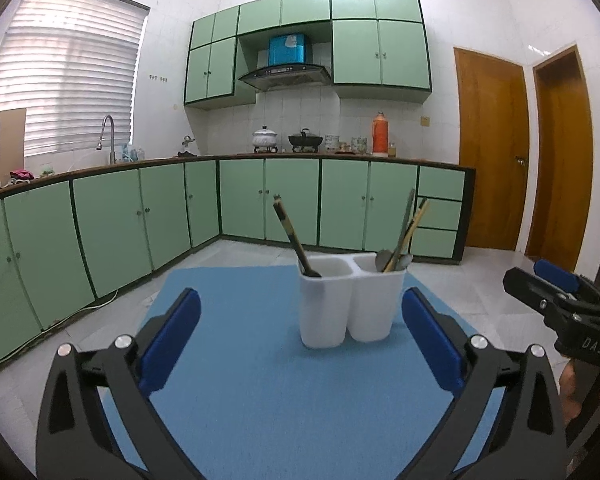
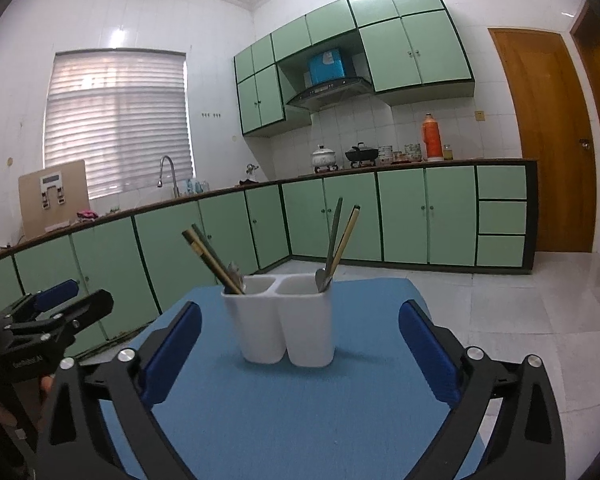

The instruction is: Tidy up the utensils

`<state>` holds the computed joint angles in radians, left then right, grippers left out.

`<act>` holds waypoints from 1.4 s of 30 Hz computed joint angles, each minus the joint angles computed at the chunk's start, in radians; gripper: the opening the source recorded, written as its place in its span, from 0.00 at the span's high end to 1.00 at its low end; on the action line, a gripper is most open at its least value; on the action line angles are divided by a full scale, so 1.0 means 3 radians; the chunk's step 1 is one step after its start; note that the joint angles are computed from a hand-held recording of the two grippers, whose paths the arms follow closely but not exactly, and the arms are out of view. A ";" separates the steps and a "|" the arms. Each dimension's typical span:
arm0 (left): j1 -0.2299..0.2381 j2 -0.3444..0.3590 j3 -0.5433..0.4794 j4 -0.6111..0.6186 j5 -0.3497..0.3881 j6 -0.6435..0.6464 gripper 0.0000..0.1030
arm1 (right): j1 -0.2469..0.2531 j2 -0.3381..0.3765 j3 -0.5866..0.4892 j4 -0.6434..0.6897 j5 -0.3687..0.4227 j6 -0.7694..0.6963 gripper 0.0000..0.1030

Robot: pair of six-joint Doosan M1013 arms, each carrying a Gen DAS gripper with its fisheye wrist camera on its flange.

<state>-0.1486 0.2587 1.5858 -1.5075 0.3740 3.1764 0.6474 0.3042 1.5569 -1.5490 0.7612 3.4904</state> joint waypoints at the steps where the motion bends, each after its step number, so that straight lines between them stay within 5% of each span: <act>1: 0.0005 -0.0014 0.0021 0.0030 0.0011 -0.0032 0.05 | 0.0014 0.0005 -0.0009 0.0046 0.0028 -0.0044 0.06; 9: 0.0013 -0.0124 0.0157 0.0104 0.0053 -0.0065 0.05 | 0.0104 0.0004 -0.0066 0.0318 0.0160 -0.0289 0.06; 26: -0.0010 -0.0145 0.0057 0.1084 0.0064 -0.1092 0.05 | 0.0121 0.0012 -0.0226 0.0957 0.0232 -0.0843 0.06; 42: -0.0036 -0.0137 0.0006 0.1428 0.0039 -0.1427 0.05 | 0.0109 0.0083 -0.0352 0.1254 0.0245 -0.1216 0.06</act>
